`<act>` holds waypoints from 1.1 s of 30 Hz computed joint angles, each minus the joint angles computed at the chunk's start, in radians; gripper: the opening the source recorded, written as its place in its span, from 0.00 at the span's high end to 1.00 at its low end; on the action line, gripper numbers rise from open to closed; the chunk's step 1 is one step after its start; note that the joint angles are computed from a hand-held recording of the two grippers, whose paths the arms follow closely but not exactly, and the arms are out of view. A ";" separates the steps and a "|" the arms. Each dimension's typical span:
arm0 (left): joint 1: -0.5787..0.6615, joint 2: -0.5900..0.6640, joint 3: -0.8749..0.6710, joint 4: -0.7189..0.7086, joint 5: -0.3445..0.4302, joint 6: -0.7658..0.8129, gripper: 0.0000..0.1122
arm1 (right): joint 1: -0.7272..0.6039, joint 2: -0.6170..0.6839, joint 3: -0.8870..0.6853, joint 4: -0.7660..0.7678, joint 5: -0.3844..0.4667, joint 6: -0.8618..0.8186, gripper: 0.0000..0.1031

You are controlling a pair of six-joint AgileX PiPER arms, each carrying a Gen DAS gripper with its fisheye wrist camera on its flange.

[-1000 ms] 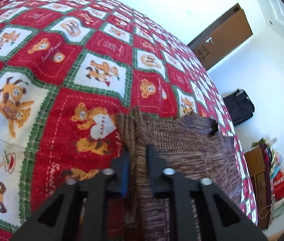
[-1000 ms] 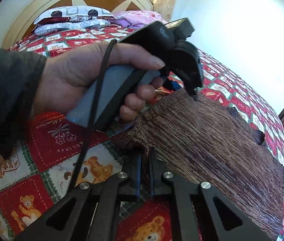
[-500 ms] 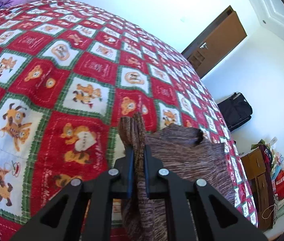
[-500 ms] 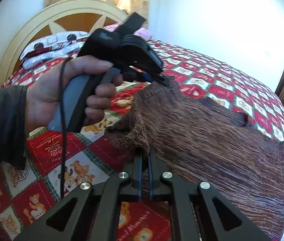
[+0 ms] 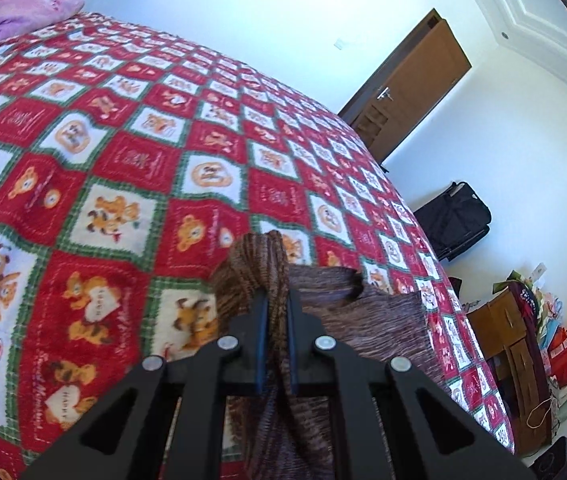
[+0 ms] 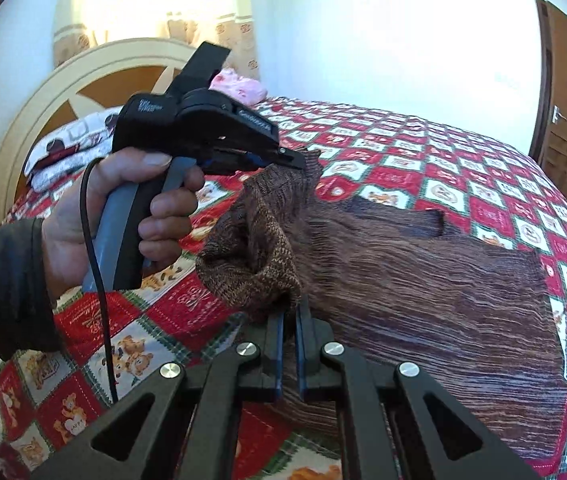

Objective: Fold small clothes

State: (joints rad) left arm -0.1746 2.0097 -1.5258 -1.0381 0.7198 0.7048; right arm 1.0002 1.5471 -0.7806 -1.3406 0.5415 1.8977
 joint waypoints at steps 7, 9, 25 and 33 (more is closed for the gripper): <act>-0.082 -0.014 -0.036 0.059 -0.058 -0.070 0.93 | -0.057 -0.125 0.102 -0.031 -0.006 0.054 0.96; -0.104 -0.011 -0.058 0.085 -0.066 -0.108 0.93 | -0.080 -0.162 0.131 -0.032 -0.013 0.051 0.96; -0.361 0.150 -0.411 0.356 -0.045 -0.426 0.93 | -0.204 -0.516 0.382 0.088 0.015 -0.017 0.96; -0.485 0.318 -0.690 0.526 0.053 -0.571 0.93 | -0.278 -0.672 0.488 0.242 0.027 -0.134 0.96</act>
